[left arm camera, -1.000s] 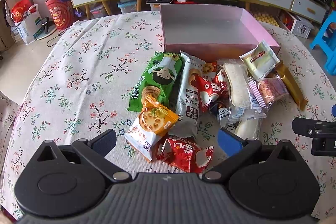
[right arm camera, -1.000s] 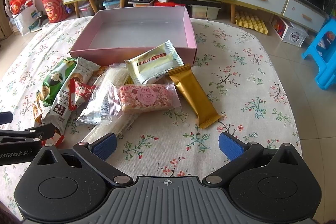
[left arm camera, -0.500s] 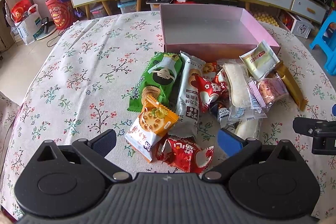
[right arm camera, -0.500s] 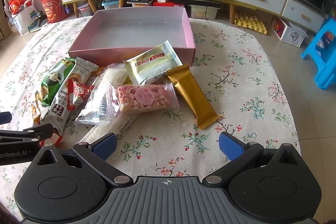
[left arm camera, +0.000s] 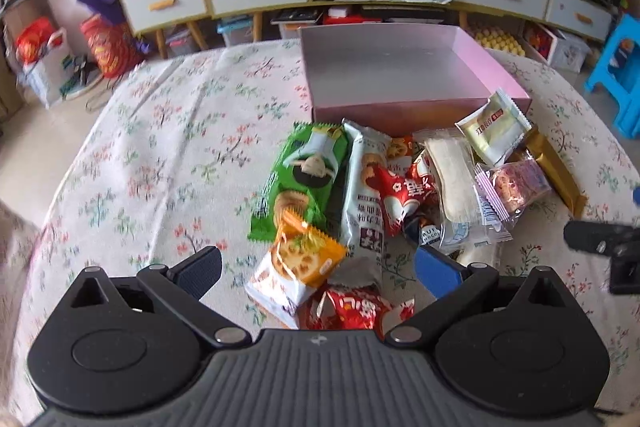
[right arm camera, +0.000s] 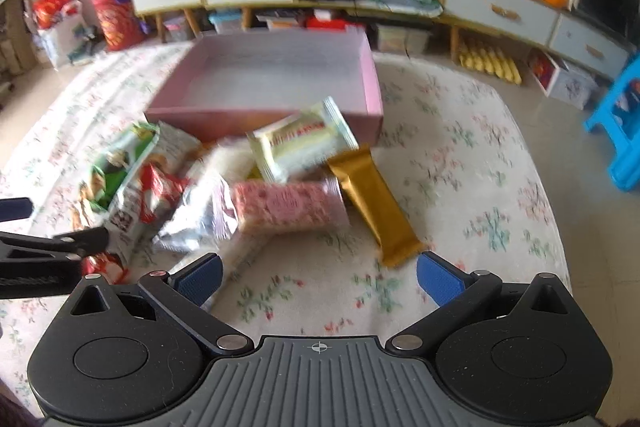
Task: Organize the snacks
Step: 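Move left tool to the green cartoon packet while right tool approaches the pink nougat packet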
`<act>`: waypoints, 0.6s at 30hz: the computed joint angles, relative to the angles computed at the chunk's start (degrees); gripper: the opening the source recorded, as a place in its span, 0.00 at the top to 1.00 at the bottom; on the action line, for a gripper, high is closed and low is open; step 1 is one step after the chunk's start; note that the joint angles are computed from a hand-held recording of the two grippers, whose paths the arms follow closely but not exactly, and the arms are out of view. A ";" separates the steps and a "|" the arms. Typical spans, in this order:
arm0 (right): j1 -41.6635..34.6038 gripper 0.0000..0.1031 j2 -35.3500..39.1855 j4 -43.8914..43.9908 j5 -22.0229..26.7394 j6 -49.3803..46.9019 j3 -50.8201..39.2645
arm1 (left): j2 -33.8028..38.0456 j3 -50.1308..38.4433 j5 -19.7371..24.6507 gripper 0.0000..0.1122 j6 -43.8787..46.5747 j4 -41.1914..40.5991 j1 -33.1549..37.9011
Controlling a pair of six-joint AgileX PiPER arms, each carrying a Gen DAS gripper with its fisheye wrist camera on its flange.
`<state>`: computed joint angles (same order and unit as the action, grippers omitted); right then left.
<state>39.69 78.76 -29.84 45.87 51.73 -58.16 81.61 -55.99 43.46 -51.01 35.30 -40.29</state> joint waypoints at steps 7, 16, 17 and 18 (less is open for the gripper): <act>-7.39 0.00 2.28 13.74 -0.28 -14.16 -5.01 | 1.17 -4.29 -2.99 0.09 20.10 -15.29 7.06; -17.46 0.00 5.63 33.98 -1.67 -27.13 -7.49 | 6.42 -8.89 -4.48 0.13 33.89 -28.31 15.51; -18.37 0.01 5.72 35.86 -3.59 -27.20 -6.15 | 6.85 -8.91 -5.29 0.15 34.61 -29.42 16.44; -19.70 0.01 6.22 38.62 -4.70 -27.68 -5.20 | 7.59 -9.29 -5.78 0.17 35.68 -30.67 17.41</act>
